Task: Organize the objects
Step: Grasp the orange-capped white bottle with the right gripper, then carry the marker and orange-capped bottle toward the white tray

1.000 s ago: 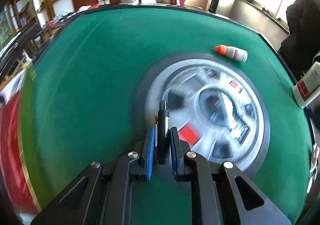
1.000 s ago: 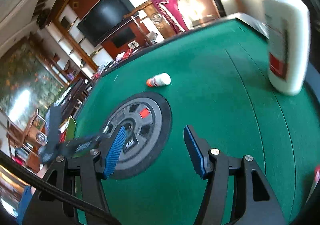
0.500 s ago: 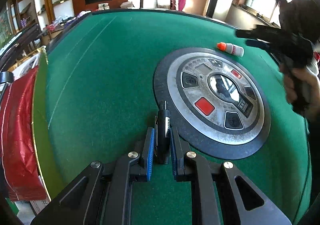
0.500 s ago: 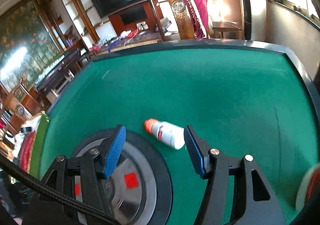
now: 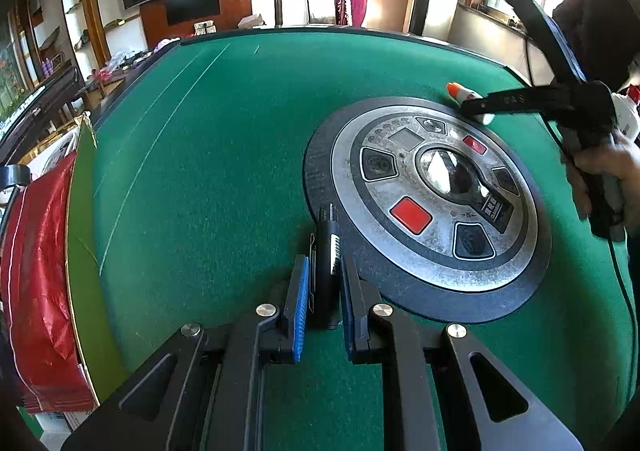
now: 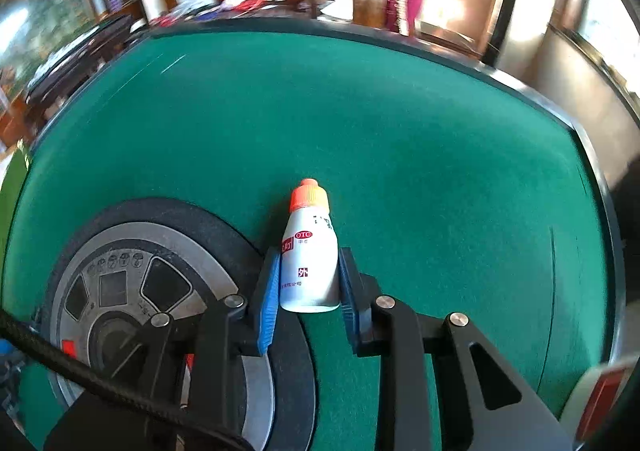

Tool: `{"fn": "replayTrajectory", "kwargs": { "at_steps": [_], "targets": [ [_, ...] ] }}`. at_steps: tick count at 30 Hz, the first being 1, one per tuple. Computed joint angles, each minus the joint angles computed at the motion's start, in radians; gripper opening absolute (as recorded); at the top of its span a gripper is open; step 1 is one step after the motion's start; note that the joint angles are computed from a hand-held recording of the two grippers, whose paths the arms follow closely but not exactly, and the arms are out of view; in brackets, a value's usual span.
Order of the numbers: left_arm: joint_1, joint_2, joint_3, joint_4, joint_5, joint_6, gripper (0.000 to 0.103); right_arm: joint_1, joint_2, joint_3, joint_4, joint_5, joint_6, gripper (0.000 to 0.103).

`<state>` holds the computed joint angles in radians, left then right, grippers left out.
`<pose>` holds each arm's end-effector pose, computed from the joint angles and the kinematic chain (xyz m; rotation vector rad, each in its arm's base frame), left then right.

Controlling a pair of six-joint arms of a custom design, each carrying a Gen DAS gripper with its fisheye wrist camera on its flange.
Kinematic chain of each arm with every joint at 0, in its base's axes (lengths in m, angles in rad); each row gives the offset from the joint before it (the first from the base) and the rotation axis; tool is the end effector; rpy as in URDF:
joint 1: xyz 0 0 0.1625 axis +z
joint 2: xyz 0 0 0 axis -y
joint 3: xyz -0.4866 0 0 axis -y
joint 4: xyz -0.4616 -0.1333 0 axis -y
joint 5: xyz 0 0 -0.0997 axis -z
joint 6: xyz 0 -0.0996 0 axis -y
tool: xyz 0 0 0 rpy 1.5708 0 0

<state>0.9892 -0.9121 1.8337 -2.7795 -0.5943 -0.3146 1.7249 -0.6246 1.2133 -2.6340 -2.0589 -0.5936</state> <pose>-0.1978 -0.6937 0.1543 0.1282 2.2523 -0.8106 0.2249 -0.8835 0.1580 0.7822 -2.4111 0.4598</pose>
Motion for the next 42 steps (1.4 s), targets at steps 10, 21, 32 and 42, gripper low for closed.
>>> {"fn": "replayTrajectory", "kwargs": {
  "at_steps": [10, 21, 32, 42],
  "targets": [
    [0.002, -0.015, 0.018, -0.050, -0.058, -0.004, 0.012, -0.013, -0.197, 0.298, -0.086, 0.208, 0.128, 0.024],
    [-0.043, -0.056, 0.087, -0.145, -0.028, 0.003, 0.012, 0.018, -0.253, 0.422, -0.086, 0.341, 0.152, 0.025],
    [-0.097, -0.194, 0.217, -0.237, 0.012, 0.007, 0.012, 0.097, -0.238, 0.471, -0.102, 0.399, 0.145, 0.025],
    [-0.099, -0.405, 0.333, -0.213, 0.157, -0.026, 0.012, 0.218, -0.125, 0.410, -0.077, 0.397, 0.120, 0.025]
  ]
}}
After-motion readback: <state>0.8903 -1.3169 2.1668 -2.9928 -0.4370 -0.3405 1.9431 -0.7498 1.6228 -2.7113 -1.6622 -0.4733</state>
